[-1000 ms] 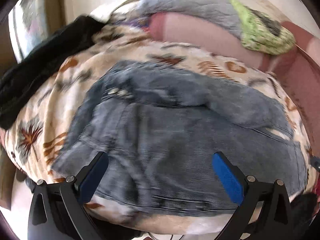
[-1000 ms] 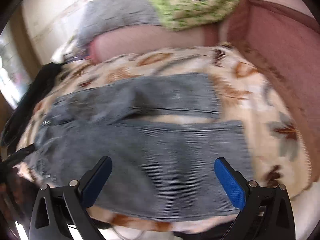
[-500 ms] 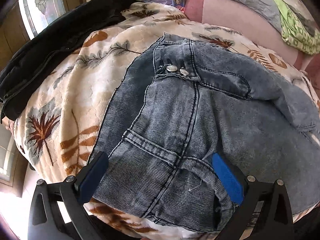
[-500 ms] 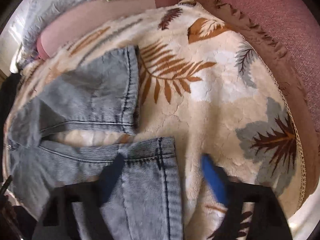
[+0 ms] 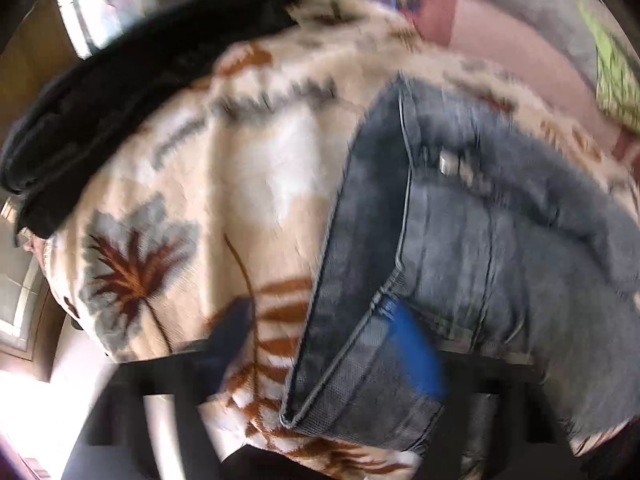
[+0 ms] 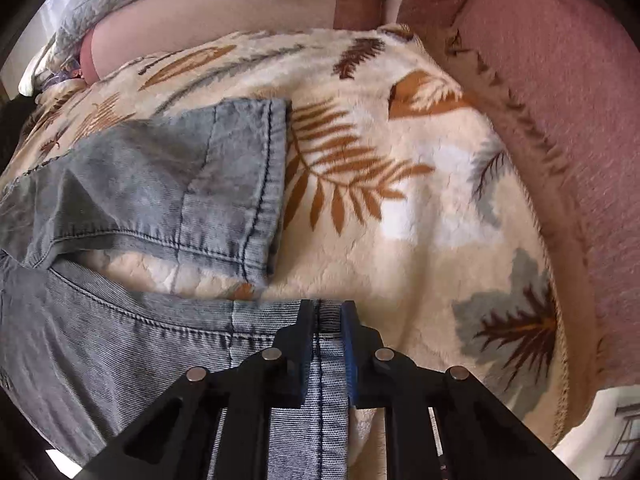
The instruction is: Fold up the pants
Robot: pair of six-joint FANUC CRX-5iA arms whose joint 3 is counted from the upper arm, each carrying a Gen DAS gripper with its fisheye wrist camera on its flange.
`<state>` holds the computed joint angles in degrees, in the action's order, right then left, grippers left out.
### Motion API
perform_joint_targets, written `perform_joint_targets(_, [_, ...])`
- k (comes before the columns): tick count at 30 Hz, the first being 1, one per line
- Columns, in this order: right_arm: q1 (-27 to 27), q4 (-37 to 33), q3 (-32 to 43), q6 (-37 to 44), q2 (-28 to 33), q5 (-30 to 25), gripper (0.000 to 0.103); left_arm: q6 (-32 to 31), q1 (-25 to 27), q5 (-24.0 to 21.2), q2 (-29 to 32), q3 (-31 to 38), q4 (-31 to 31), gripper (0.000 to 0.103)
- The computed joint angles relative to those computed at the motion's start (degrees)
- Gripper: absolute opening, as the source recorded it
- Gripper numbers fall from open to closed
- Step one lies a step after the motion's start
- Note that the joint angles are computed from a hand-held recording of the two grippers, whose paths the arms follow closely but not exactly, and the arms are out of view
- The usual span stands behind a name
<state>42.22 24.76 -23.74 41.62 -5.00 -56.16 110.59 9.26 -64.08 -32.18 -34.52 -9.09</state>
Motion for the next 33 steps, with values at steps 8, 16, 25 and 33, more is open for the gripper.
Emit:
perform_joint_targets(8, [0.1, 13.2, 0.2, -7.8, -0.4, -0.2, 0.001, 6.2, -8.8, -2.3, 3.7, 3.8, -7.7, 0.044])
perform_joint_targets(16, [-6.6, -12.1, 3.0, 6.3, -1.6, 3.3, 0.065, 0.7, -5.7, 1.4, -1.3, 1.2, -2.5, 0.070])
perform_joint_targets(25, [0.8, 1.7, 4.3, 7.1, 2.1, -3.1, 0.014, 6.1, -12.3, -0.6, 6.3, 4.7, -8.0, 0.070])
perform_joint_targets(33, [0.4, -0.3, 10.2, 12.1, 11.3, -9.8, 0.018, 9.2, -14.9, -2.5, 7.0, 6.1, -10.8, 0.072])
